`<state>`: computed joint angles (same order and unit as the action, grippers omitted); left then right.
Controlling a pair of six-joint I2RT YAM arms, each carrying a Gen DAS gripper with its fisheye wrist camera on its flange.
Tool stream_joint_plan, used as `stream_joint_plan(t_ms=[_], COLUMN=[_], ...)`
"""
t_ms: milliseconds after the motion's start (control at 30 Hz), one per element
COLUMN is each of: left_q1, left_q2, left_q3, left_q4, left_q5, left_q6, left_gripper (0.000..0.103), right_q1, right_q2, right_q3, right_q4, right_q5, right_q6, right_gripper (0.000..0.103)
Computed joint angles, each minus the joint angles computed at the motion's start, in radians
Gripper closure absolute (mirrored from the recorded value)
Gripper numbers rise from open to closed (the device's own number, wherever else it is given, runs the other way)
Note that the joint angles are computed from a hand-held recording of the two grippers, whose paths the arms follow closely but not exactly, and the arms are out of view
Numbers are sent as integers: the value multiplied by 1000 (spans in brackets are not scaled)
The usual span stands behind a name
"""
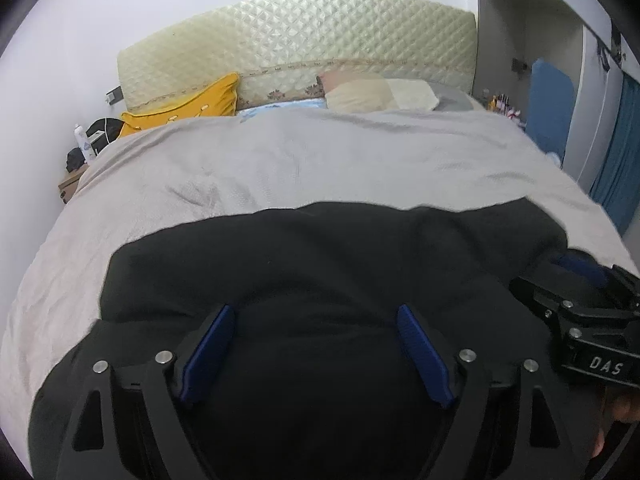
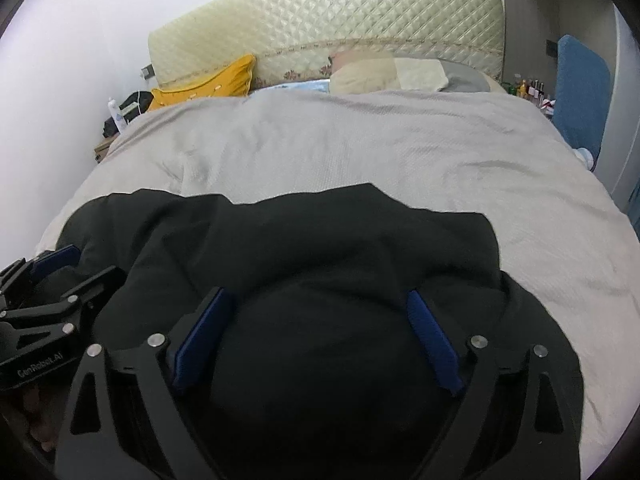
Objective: Fold large clothes
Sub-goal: 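Lower the folded hem onto the jacket and open both grippers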
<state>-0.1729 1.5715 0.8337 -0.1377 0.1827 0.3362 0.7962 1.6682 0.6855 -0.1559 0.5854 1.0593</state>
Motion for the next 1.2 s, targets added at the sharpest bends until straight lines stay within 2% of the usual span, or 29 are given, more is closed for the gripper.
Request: stream_joint_plan(t_ms=[100, 200, 300, 433, 633, 733, 800, 900, 1000, 1067, 1167, 1200], left_q1=[-6, -1, -12, -16, 21, 72, 118, 218, 285, 299, 315, 315], left_q2=[46, 98, 131, 116, 36, -32, -84, -117, -99, -73, -16, -7], left_q3=[2, 6, 5, -38, -101, -118, -135, -111, -91, -98, -91, -101], left_q4=[46, 104, 140, 191, 190, 157, 151, 105, 105, 137, 143, 163], left_q5=[-2, 20, 5, -4, 48, 93, 114, 177, 170, 121, 127, 133], left_q6=[-4, -22, -18, -15, 4, 14, 21, 30, 68, 79, 96, 95], left_gripper=[16, 14, 13, 13, 13, 13, 13, 13, 13, 13, 13, 13], right_q1=[-59, -94, -90, -68, -23, 13, 59, 84, 95, 109, 98, 90], right_q2=[36, 79, 121, 170, 121, 63, 18, -42, -90, -98, -100, -92], right_q3=[-20, -35, -50, -18, -82, -86, -80, -111, -139, -148, -186, -215], right_q4=[87, 166, 228, 218, 270, 208, 119, 73, 7, -55, -33, 25], right_q5=[-73, -102, -72, -28, 4, 35, 105, 135, 169, 214, 223, 218], right_q6=[-37, -54, -53, -53, -32, -16, 9, 30, 81, 140, 138, 135], right_gripper=[5, 3, 2, 2, 2, 1, 1, 1, 1, 0, 0, 0])
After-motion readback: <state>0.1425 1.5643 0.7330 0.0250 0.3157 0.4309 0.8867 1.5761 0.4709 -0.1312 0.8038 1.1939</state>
